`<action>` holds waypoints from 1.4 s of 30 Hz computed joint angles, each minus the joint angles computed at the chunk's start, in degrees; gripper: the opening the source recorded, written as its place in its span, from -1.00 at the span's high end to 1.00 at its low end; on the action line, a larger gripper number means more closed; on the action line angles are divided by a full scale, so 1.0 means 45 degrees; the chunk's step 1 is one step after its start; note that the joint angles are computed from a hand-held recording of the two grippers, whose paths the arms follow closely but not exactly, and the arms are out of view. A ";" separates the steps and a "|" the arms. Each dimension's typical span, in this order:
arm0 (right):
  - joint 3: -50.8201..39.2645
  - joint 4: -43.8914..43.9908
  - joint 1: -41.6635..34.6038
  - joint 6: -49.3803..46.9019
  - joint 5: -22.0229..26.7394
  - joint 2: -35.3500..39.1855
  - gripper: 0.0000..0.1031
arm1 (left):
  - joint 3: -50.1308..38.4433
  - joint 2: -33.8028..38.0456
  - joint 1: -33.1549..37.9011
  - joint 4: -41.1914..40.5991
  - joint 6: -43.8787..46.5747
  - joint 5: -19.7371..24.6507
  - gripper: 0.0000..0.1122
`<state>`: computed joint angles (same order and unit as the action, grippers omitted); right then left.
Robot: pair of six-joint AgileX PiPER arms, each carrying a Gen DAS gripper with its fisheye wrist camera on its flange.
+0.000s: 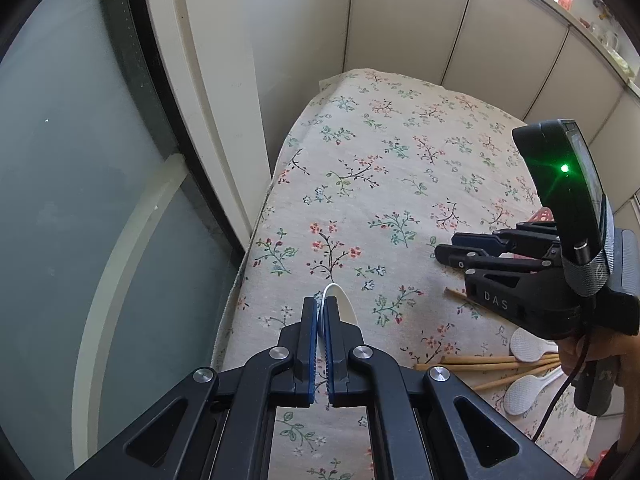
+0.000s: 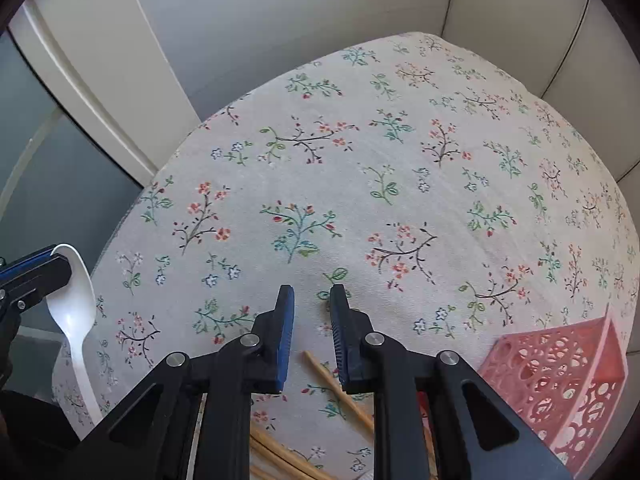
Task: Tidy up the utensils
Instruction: 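Grasp a wooden chopstick with the right tool while the left tool holds the spoon, then insert the chopstick into the pink basket with the right tool while the left lowers the spoon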
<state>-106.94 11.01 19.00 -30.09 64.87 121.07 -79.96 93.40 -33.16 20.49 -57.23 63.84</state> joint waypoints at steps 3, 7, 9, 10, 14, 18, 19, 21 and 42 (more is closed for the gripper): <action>-0.0575 -0.0562 0.0081 0.0241 0.0315 0.0585 0.62 | -0.0005 0.0005 0.0054 -0.0099 0.0024 -0.0031 0.94; -0.0101 -0.0502 0.0036 0.0476 -0.0482 0.0644 0.61 | -0.0103 0.0080 -0.0006 -0.0116 0.0091 -0.0010 0.94; 0.0129 -0.0575 0.0079 0.0492 -0.0651 0.0577 0.70 | -0.0129 0.0069 -0.0006 -0.0117 0.0078 0.0005 0.94; 0.0334 -0.0609 0.0087 0.0480 -0.0780 0.0452 0.70 | -0.0142 0.0046 -0.0016 -0.0094 0.0056 -0.0003 0.94; 0.2086 0.0226 -0.0350 0.0194 -0.1693 -0.1181 0.70 | -0.0199 -0.0143 -0.0217 0.0328 -0.0264 0.0053 0.94; 0.4307 0.1007 -0.0994 -0.0350 -0.2804 -0.3780 0.72 | -0.0130 -0.0532 -0.0614 0.0933 -0.0840 -0.0208 0.94; 0.4774 0.1291 -0.1189 -0.0476 -0.2997 -0.4452 0.72 | -0.0195 -0.0574 -0.0806 0.1183 -0.1017 -0.0188 0.94; 0.5340 0.1843 -0.1629 -0.0617 -0.3194 -0.5654 0.72 | -0.0281 -0.0679 -0.1186 0.1680 -0.1361 -0.0184 0.94; 0.5176 0.9857 -1.0067 -0.3969 -0.0282 -1.0240 0.85 | -0.5396 0.1151 -0.4264 0.6595 -0.2826 0.0607 0.95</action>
